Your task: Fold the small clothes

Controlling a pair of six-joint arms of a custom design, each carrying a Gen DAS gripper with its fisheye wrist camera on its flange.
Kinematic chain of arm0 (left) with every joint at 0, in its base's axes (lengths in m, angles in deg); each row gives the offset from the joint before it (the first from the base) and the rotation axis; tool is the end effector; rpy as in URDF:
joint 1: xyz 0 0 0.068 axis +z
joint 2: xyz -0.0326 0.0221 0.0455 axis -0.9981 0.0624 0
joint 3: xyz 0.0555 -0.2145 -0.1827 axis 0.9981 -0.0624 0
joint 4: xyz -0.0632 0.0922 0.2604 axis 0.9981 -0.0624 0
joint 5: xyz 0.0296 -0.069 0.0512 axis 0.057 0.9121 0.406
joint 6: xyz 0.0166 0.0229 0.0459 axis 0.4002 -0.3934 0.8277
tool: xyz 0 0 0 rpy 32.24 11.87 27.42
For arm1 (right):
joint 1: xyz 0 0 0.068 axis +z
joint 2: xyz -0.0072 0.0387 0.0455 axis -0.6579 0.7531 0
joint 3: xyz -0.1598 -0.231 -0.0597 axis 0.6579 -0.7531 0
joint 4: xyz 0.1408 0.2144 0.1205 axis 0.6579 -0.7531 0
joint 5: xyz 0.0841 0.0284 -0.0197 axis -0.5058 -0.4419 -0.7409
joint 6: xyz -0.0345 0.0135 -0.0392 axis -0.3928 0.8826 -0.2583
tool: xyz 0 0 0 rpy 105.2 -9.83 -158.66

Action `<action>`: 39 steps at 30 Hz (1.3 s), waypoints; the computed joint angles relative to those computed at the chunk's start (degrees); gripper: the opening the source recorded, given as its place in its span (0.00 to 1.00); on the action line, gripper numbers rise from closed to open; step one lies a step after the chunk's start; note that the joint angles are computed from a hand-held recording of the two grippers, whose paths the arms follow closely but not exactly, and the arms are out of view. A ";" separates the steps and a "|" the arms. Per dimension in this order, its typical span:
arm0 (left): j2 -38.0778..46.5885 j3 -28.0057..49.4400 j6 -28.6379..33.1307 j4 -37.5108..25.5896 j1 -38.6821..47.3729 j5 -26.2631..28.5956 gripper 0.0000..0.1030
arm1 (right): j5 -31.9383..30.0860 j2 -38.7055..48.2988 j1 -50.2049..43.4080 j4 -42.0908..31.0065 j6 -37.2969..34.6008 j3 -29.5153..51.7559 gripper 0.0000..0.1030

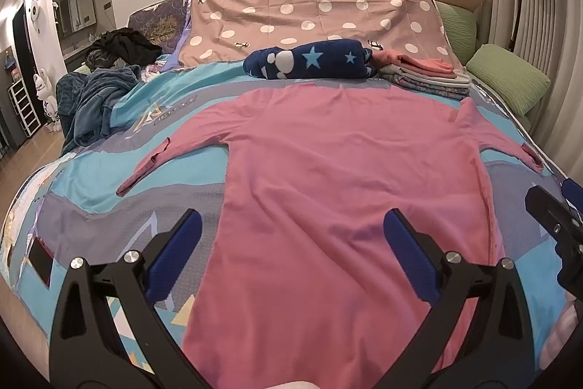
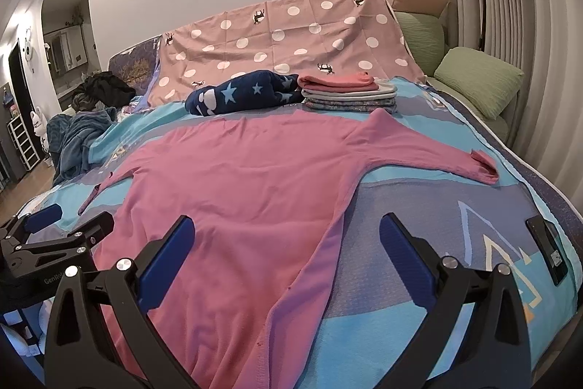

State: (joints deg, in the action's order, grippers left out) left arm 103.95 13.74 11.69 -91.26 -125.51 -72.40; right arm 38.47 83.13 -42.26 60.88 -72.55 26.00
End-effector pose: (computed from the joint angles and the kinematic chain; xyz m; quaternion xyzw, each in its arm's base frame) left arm 0.1649 -0.1001 0.1822 -0.2107 0.8768 0.1334 0.4111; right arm 0.2461 0.0124 0.1692 -0.1930 0.8573 0.1741 0.4445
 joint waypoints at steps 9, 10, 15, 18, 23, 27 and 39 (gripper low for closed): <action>-0.85 -1.19 0.08 1.25 -0.10 0.49 0.98 | 0.77 -0.43 1.35 -0.67 -0.07 -0.12 0.99; -0.96 -1.43 0.01 1.46 -0.17 0.52 0.98 | 0.85 -0.41 1.45 -0.76 -0.07 -0.14 0.99; -2.18 -2.73 0.25 1.96 -0.18 1.02 0.98 | 0.97 -0.61 1.51 -0.94 -0.12 -0.25 0.99; -2.31 -3.25 0.06 2.47 -0.48 1.09 0.98 | 1.10 -0.67 1.58 -0.98 -0.18 -0.28 0.99; -1.37 -3.44 0.80 3.42 -0.17 2.05 0.98 | 1.48 -0.22 1.61 -0.82 -0.05 -0.32 0.99; -1.29 -3.92 1.65 4.38 0.39 2.76 0.98 | 2.20 0.07 2.12 -0.67 0.32 -0.29 0.99; -1.33 -4.36 2.02 5.20 0.76 2.96 0.98 | 2.76 0.16 2.77 -0.76 0.50 -0.26 0.99</action>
